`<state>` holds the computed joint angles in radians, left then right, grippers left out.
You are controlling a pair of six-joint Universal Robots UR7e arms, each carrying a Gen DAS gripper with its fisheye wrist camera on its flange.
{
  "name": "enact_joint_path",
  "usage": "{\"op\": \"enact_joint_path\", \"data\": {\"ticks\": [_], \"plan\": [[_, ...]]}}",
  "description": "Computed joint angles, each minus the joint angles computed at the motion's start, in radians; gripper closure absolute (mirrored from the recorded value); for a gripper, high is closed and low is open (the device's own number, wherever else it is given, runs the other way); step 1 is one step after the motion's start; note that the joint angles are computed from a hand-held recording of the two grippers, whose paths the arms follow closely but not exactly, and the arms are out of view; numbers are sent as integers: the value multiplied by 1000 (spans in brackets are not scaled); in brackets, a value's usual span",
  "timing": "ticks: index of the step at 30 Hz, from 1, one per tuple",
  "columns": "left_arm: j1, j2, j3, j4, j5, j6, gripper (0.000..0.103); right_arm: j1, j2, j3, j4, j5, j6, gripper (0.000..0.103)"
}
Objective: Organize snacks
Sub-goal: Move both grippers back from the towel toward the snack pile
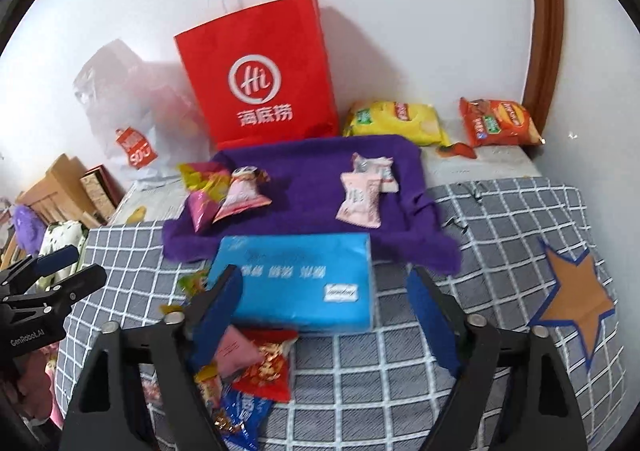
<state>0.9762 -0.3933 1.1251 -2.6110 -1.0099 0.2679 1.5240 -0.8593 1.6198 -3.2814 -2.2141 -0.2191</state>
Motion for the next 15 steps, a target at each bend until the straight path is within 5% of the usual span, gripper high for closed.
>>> {"op": "enact_joint_path", "data": {"ticks": [8, 15], "plan": [[11, -47, 85, -43, -1, -1, 26, 9, 35, 31, -39, -32, 2, 27], [26, -68, 118, -51, 5, -16, 26, -8, 31, 70, -21, 13, 47, 30]]}}
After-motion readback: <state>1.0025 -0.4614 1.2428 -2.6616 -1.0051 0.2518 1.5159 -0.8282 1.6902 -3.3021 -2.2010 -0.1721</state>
